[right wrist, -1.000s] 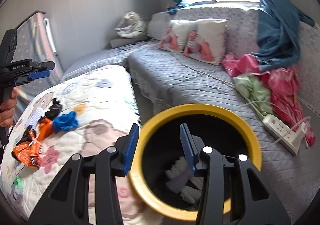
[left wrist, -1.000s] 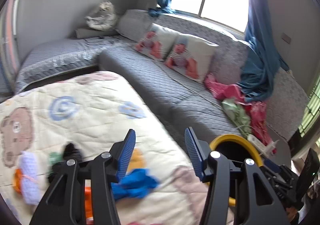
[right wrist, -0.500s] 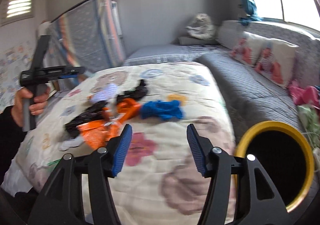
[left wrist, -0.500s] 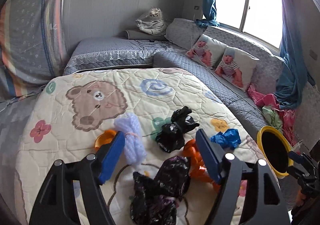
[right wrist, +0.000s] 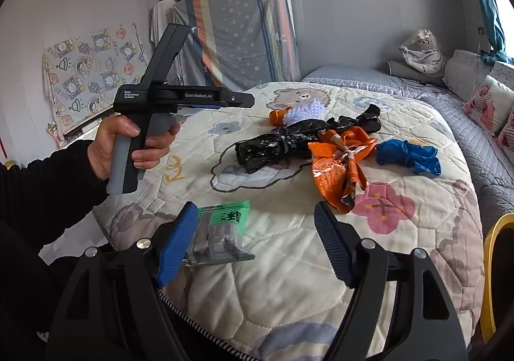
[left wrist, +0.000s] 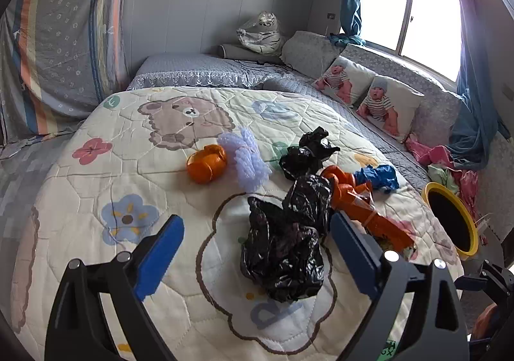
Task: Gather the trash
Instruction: 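Grasp black plastic bag with left gripper while right gripper grasps green snack wrapper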
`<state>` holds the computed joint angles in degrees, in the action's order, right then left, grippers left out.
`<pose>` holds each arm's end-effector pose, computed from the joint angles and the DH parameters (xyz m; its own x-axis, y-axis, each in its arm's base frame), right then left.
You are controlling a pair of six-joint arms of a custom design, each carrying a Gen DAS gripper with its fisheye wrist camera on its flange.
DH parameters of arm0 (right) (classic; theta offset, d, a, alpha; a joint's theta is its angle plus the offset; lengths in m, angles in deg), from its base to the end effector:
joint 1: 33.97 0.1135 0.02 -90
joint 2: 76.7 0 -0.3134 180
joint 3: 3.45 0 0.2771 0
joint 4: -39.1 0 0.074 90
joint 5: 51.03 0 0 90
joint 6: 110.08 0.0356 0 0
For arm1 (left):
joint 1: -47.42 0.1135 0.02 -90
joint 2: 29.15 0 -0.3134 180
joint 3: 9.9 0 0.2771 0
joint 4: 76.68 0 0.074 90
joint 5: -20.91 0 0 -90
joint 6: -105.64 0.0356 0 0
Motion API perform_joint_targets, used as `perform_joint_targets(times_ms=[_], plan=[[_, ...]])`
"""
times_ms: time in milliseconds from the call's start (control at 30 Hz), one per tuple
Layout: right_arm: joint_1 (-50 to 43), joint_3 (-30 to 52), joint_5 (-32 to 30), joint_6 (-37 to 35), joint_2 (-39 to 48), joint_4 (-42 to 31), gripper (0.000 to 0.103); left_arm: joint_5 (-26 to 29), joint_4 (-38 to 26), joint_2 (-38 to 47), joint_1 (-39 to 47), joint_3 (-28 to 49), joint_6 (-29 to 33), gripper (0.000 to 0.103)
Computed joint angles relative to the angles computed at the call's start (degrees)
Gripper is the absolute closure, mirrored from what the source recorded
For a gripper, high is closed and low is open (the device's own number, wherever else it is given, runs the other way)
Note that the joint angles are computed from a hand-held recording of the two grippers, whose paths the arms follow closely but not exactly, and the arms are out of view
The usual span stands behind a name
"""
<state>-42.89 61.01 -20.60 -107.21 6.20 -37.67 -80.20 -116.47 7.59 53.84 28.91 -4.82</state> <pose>0.2377 -0.0062 0.2452 -0.2049 -0.4799 -0.8531 -0.9748 0.1787 0.1337 0.1303 0.0216 0.2443 -0.4783 -0.3990 -0.7823 -0.4572 0.8737 -0.1660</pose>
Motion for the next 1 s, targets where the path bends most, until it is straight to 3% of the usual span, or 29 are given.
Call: perform_joint_targets(times_ms=[233, 567, 1000], plan=[[2.91, -3.54, 2.05, 3.56, -2.90, 5.69, 0.032, -2.28, 0.43, 0.14, -3.92, -2.21, -1.96, 0.013], [6.75, -6.74, 5.33, 5.89, -4.96, 10.11, 0.032, -5.30, 4.58, 7.02, -9.53, -1.36, -1.87, 0.013], [12.97, -9.89, 10.36, 8.68, -5.54, 15.73, 0.032, -3.64, 9.35, 15.29, -9.29, -1.00, -1.67, 0.013]])
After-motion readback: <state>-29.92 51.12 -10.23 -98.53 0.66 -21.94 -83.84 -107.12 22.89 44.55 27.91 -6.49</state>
